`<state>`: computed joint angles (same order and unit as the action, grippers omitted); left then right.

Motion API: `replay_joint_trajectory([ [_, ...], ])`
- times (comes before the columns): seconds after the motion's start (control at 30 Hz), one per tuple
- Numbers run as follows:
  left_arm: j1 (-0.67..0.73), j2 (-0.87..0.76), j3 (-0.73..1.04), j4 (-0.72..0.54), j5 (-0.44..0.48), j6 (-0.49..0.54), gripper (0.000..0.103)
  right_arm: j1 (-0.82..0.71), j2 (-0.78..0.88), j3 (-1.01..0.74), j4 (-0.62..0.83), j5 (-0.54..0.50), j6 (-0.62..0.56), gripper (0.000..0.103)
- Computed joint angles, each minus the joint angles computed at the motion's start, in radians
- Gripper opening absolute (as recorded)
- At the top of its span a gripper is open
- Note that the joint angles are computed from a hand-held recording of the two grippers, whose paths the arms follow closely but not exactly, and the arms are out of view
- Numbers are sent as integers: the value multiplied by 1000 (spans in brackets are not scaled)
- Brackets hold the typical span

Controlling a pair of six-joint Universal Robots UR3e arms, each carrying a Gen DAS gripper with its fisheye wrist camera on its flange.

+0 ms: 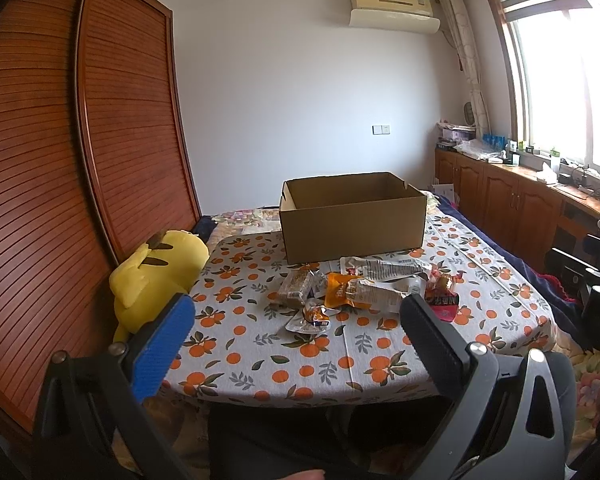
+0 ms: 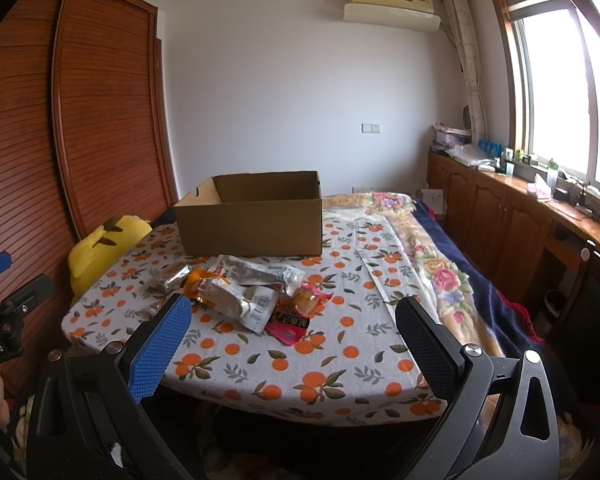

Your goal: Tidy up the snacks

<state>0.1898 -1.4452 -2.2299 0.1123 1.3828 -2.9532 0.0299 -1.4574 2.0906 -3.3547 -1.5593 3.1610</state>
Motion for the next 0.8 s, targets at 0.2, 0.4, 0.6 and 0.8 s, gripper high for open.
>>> replay_joint_trajectory([
  [0.2,3,3,2,-4,-4,1,103,0,-2,1,0,-1,1,103],
  [0.4,1,3,-1,2,-1,1,103,0,-1,1,-1,-1,1,103],
  [0.6,4,7,12,-16,-4,1,103,0,-2,2,-2,-2,0,103],
  [0.8,0,6,1,-2,0,-1,103,1,-1,0,0,-2,0,103],
])
